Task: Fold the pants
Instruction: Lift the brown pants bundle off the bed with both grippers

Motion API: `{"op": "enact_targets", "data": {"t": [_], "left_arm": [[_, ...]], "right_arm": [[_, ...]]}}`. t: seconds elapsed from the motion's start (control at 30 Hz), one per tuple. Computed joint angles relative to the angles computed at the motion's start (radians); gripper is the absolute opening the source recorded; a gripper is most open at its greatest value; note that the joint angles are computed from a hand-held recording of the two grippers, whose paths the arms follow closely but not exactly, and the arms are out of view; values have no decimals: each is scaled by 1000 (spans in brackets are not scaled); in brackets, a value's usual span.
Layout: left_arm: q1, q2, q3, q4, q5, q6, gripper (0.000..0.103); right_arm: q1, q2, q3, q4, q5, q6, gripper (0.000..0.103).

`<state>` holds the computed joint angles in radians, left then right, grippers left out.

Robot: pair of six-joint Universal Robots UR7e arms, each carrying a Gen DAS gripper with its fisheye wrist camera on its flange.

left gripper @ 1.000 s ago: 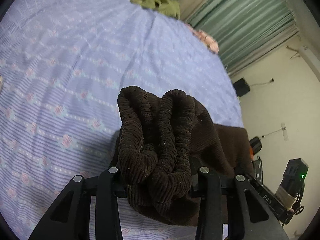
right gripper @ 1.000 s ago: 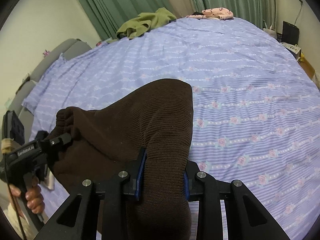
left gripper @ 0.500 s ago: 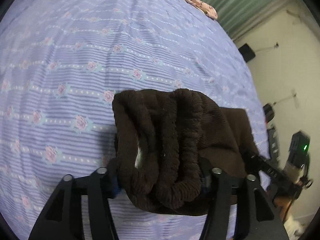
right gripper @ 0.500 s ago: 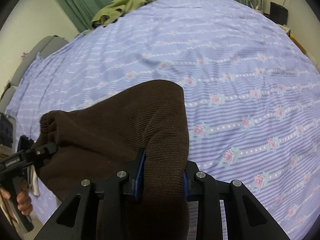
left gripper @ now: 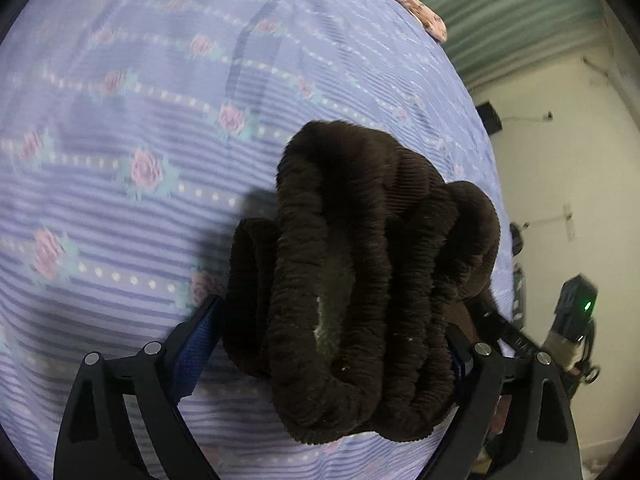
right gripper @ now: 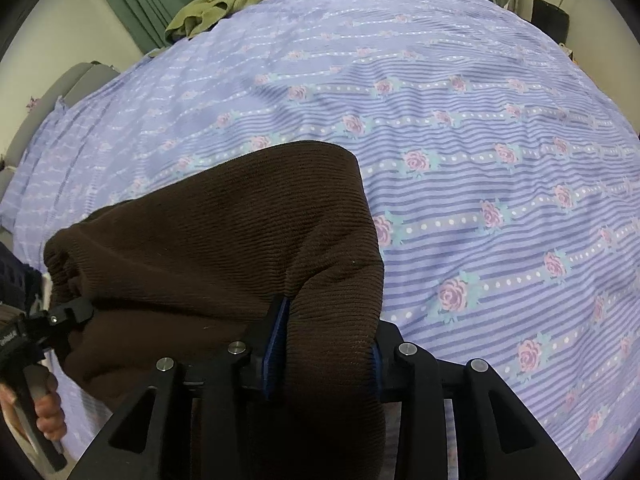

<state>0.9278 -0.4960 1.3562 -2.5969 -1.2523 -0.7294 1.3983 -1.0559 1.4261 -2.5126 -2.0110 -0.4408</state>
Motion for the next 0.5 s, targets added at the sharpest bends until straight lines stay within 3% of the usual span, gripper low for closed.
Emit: {"op": "enact_targets", "data": {"t": [0.1, 0.17, 0.2, 0.3, 0.37, 0.5], "left_arm": [[9, 6, 13, -54, -24, -48, 90], [5, 7, 12, -63, -23, -81, 79], [-5, 3, 12, -67, -5, -84, 69], [-42, -7, -1, -30, 63, -74, 55], [-71, -13, -16, 5, 111, -59, 51], [-113, -39, 5, -33, 138, -50, 42]], "right_arm": [[-2, 13, -3, -18, -7, -10, 38], [-4, 20, -10, -16, -7, -6, 39], [-3, 21, -13, -13, -7, -4, 39], [-1, 15, -23, 20, 5, 18, 39], [3, 2, -25, 45, 14, 38, 36], [23, -45, 12, 26, 36, 23, 32]]}}
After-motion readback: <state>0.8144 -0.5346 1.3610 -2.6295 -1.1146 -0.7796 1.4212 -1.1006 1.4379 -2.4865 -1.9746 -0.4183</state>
